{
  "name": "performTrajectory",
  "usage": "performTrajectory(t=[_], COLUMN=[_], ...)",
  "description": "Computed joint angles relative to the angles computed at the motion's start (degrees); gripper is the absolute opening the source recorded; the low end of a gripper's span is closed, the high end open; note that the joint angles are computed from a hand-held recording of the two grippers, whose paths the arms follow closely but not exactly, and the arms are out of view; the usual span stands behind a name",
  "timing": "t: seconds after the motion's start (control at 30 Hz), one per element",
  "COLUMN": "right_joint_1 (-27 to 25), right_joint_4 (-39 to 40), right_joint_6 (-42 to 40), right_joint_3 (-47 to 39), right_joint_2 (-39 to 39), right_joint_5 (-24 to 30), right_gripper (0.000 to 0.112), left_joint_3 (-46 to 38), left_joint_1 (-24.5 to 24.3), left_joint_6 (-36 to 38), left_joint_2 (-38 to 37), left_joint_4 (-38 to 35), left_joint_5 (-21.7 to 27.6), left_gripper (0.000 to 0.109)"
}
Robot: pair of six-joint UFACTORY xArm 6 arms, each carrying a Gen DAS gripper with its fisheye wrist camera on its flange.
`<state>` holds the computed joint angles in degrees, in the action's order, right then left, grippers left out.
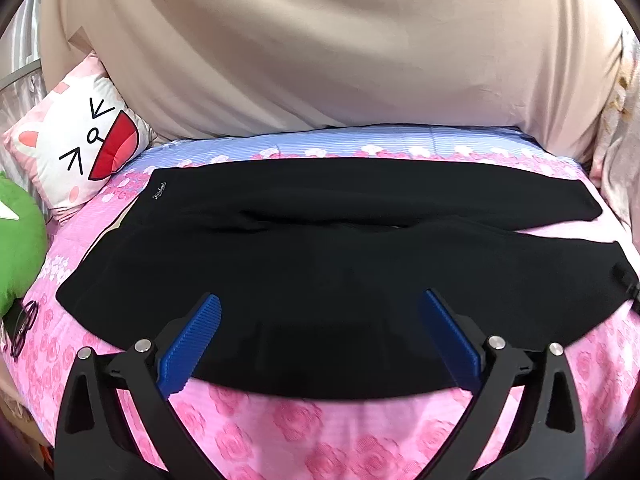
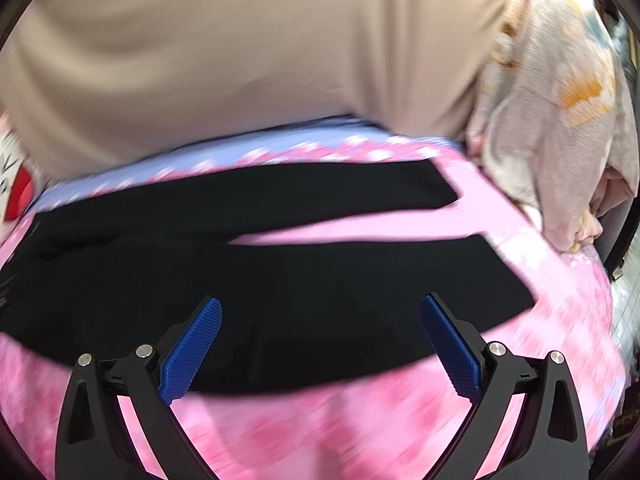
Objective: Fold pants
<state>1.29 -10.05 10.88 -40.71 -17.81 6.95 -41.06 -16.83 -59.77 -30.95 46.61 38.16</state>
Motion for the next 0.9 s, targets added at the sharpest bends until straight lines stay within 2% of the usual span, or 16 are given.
performTrajectory(t=[0.07,0.17,0.23,0.4,0.5,0.57,0.63,0.73,0.8,0.87,0.9], right_joint_1=[-2.5,-5.3,-6.9,-9.7,-10.5,-11.0,-11.2,-11.0,-10.8,-10.7,-10.8], right_joint_4=[12.0,30.0,36.3,35.7,32.9,32.4,31.1,27.0,25.8,25.5,25.0], right_joint_6=[-11.4,-29.0,-36.2,-35.1,-32.0,-30.7,-28.7,-24.7,-23.7,-23.2,-22.4], right_joint_3=[-5.4,-17.8,-28.3,-52.1,-66.4,-75.8,-84.4,-95.7,-97.5,-98.3,-99.7], right_joint_2=[5.8,16.1,24.3,41.8,51.6,57.9,63.6,70.9,72.1,72.6,73.4], right_joint_5=[-1.3,2.7,6.7,17.8,25.2,30.2,34.6,40.0,40.4,40.2,41.1], right_gripper=[0.098,0.097,0.097,0.096,0.096,0.096,0.091,0.077,0.064,0.051,0.049], left_joint_3=[-0.8,-3.0,-4.6,-9.5,-14.4,-19.3,-24.3,-32.5,-38.4,-44.6,-48.0], left_joint_1=[1.4,3.1,4.7,10.4,15.7,19.9,23.8,29.2,31.8,34.1,35.1], left_joint_6=[0.4,-0.1,0.1,5.2,11.3,14.1,16.6,21.4,22.6,27.2,27.9], left_joint_2=[1.3,4.0,6.0,12.0,17.2,21.8,26.4,33.8,38.8,44.3,47.5], left_joint_4=[0.1,1.9,1.7,-2.2,-6.4,-7.6,-9.1,-12.6,-12.3,-15.0,-14.5], left_joint_5=[-0.9,-0.9,-1.8,-6.4,-9.4,-9.7,-9.5,-8.6,-5.6,-3.3,-2.0], left_gripper=[0.098,0.098,0.098,0.098,0.098,0.098,0.098,0.098,0.098,0.098,0.098])
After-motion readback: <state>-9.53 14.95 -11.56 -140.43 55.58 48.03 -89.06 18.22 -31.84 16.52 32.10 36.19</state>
